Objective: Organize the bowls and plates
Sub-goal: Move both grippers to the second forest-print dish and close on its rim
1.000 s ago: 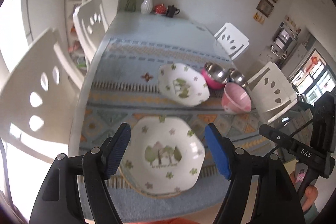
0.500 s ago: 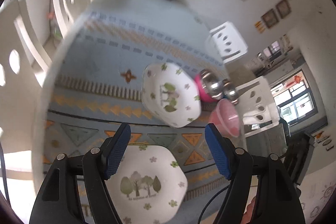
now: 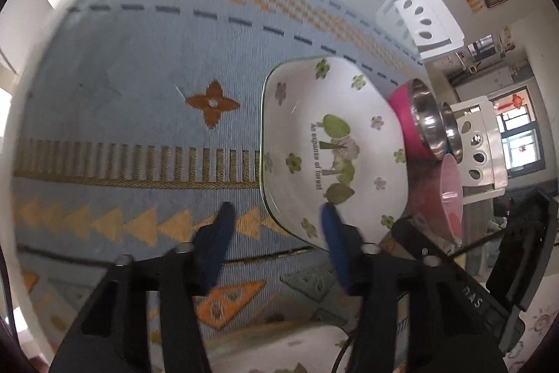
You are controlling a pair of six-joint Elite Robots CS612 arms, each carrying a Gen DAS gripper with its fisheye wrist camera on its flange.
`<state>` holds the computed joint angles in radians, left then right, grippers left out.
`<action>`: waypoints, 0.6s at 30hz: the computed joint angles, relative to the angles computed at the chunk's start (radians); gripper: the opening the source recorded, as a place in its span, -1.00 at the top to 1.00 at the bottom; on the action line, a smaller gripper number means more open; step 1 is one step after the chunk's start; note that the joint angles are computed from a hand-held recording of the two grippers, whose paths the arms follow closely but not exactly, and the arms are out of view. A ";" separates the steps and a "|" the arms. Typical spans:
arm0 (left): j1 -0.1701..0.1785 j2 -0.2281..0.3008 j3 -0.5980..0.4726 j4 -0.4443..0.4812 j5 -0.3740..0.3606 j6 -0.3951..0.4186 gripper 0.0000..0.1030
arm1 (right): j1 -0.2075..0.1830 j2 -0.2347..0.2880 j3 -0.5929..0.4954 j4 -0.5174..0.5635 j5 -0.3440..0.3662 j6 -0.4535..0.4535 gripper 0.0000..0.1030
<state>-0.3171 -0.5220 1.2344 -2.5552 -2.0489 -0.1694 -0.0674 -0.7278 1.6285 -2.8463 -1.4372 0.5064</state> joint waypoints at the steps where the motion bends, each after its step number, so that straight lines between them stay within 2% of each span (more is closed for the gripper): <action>1: 0.002 0.011 -0.017 0.024 -0.015 0.005 0.25 | 0.001 0.007 -0.010 0.012 -0.009 -0.003 -0.36; 7: 0.002 0.043 -0.054 0.057 -0.055 0.018 0.26 | 0.004 0.042 -0.056 0.038 -0.051 -0.010 -0.36; 8: 0.000 0.045 -0.057 0.061 -0.054 0.025 0.29 | 0.006 0.046 -0.060 0.030 -0.062 -0.024 -0.27; 9: -0.002 0.046 -0.058 0.064 -0.050 0.033 0.41 | 0.007 0.052 -0.066 0.026 -0.067 -0.038 -0.05; 10: -0.004 0.046 -0.060 0.066 -0.042 0.041 0.53 | 0.009 0.056 -0.074 0.031 -0.072 -0.057 0.05; 11: -0.005 0.046 -0.061 0.066 -0.041 0.053 0.67 | 0.013 0.058 -0.079 0.041 -0.096 -0.063 0.15; 12: -0.004 0.046 -0.061 0.065 -0.043 0.064 0.70 | 0.019 0.057 -0.079 0.041 -0.136 -0.054 0.31; 15: 0.004 0.051 -0.066 0.052 -0.055 0.066 0.73 | 0.018 0.056 -0.070 0.025 -0.129 -0.030 0.35; 18: 0.016 0.058 -0.080 0.032 -0.051 0.035 0.76 | 0.029 0.050 -0.078 0.064 -0.136 -0.054 0.35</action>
<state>-0.3015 -0.4641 1.1548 -2.5229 -2.0998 -0.1348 -0.0384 -0.6774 1.5509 -2.7825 -1.5729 0.4526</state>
